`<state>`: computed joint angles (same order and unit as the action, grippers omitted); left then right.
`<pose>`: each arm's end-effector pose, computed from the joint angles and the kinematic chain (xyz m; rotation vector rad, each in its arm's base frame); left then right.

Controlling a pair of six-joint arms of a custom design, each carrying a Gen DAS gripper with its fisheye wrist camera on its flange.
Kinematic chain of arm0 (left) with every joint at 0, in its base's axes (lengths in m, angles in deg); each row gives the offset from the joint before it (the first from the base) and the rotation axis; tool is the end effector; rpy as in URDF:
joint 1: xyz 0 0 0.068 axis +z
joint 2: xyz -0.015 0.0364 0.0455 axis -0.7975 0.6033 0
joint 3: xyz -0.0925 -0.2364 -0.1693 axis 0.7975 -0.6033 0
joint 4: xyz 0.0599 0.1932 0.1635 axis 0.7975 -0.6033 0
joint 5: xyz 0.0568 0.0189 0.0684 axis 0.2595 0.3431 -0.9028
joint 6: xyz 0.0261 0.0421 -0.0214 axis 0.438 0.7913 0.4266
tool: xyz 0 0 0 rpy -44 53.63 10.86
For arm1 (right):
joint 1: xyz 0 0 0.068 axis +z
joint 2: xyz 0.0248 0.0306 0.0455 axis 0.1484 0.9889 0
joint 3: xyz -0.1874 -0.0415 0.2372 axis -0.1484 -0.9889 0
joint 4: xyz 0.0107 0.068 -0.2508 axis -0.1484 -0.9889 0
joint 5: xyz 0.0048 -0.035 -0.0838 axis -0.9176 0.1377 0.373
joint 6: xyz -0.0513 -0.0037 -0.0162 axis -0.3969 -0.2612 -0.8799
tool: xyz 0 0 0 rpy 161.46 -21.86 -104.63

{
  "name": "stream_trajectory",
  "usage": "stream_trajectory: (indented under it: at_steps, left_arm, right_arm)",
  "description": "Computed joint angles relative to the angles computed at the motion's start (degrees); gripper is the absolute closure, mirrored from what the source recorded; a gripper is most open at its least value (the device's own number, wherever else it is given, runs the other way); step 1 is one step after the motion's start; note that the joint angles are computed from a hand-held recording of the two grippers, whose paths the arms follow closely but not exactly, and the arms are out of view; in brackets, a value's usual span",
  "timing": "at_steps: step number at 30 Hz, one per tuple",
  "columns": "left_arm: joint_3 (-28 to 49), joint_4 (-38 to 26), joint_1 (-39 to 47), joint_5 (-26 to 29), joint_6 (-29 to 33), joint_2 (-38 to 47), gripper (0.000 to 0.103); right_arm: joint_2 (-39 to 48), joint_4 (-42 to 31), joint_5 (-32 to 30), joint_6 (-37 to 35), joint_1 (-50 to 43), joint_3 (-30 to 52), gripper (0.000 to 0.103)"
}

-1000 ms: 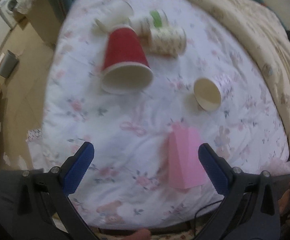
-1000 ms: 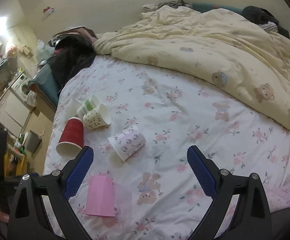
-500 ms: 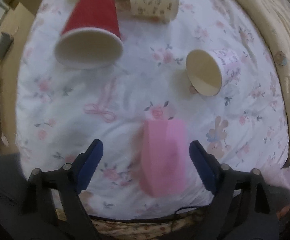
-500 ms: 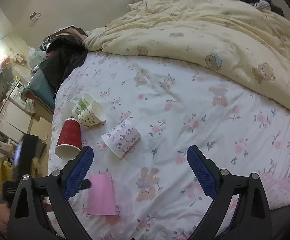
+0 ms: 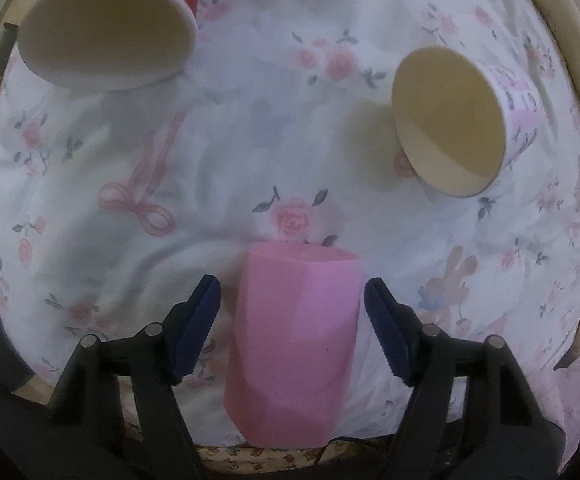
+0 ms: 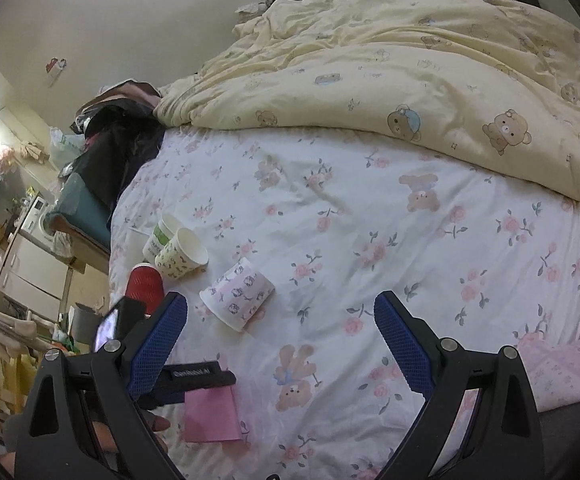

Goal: Flip cup upside down
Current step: 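Close the left gripper on the pink cup while the right gripper releases it, then rotate the left gripper to turn the pink cup mouth-down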

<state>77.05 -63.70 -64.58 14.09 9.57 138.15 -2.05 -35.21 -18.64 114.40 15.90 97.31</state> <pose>0.2992 -0.0662 0.2072 0.0745 -2.9539 0.1157 0.1522 0.0198 0.3042 0.6368 2.3523 0.3637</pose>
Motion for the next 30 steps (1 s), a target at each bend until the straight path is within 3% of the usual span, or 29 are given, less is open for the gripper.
stream_trajectory:
  at_steps: [3, 6, 14, 20, 30]
  left_arm:
    - [-0.3, 0.5, 0.0, 0.5, 0.2, 0.6, 0.05]
    - [-1.4, 1.6, 0.7, 1.8, 1.1, 0.0, 0.05]
    - [-0.8, 0.6, 4.4, 4.4, 10.4, -8.0, 0.05]
    - [1.9, 0.3, 13.0, 7.1, 21.0, -14.4, 0.051]
    - [-2.7, 5.1, 18.3, 10.2, 27.5, -20.5, 0.051]
  right_arm:
    - [0.5, 0.3, -1.2, 0.0, -0.4, -0.2, 0.006]
    - [0.5, 0.3, -1.5, 0.0, -0.3, -0.3, 0.006]
    - [1.7, 0.1, -1.2, 0.0, 1.3, -0.5, 0.006]
    - [3.1, 0.3, -2.4, 0.8, 2.8, -1.3, 0.006]
    - [6.4, 0.9, -0.4, 1.2, 7.9, -1.7, 0.006]
